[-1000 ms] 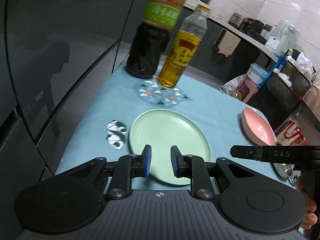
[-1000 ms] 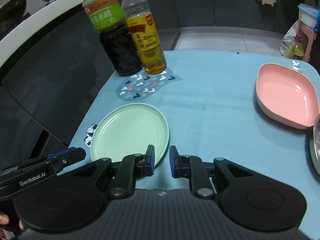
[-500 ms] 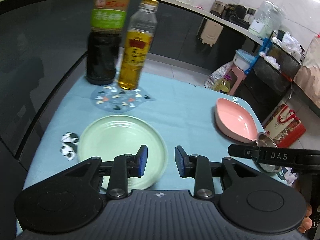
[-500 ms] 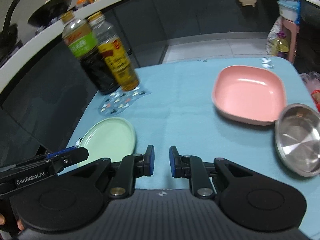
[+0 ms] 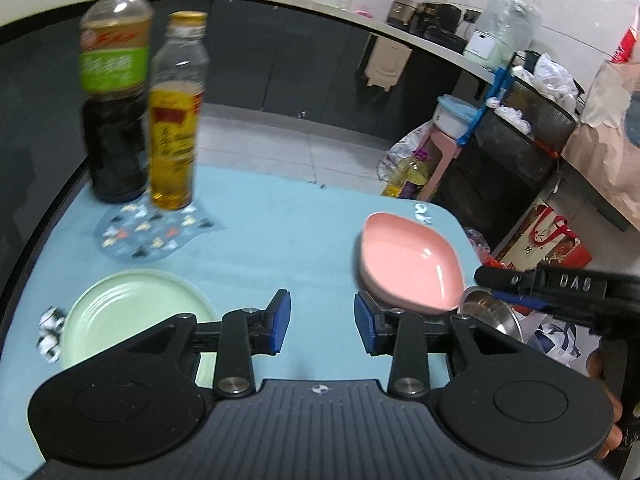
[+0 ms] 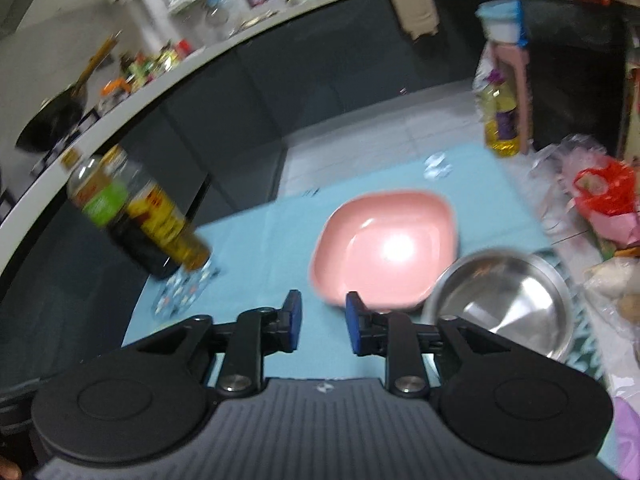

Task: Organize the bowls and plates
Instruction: 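Move both tools to the pink square dish rim, then close both tools on the pink dish and carry it onto the green plate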

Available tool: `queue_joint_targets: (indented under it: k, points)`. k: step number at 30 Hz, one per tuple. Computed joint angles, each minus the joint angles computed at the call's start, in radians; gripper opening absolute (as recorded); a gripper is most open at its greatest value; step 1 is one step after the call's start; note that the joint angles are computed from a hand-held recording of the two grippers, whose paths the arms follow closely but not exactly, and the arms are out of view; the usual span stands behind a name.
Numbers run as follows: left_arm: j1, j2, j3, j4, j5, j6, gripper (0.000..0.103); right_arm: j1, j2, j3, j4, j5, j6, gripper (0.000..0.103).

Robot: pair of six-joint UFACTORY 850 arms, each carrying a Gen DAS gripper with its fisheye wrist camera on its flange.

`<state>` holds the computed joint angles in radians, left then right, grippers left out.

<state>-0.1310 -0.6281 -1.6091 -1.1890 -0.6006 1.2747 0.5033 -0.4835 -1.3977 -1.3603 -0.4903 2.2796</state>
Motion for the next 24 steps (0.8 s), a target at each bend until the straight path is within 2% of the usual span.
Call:
queue_joint_targets:
  k: [4,8,15,20,24]
  points:
    - [-0.04,-0.034,-0.047,0.041,0.015,-0.04,0.034,-0.028,0.0,0.0,-0.009,-0.043,0.031,0.026]
    - [-0.085,-0.092,-0.122,0.118,0.031,-0.117,0.034,-0.063,-0.043,-0.056,0.115,-0.068,-0.096,0.026]
    - [-0.142,-0.195,-0.247,0.281,0.077,-0.297,0.034,-0.099,-0.097,-0.104,0.246,-0.099,-0.204,0.026]
    - [-0.161,-0.251,-0.315,0.373,0.079,-0.402,0.034,-0.122,-0.112,-0.104,0.308,-0.036,-0.28,0.026]
    - [-0.177,-0.283,-0.355,0.443,0.075,-0.482,0.034,-0.131,-0.121,-0.113,0.331,-0.023,-0.318,0.026]
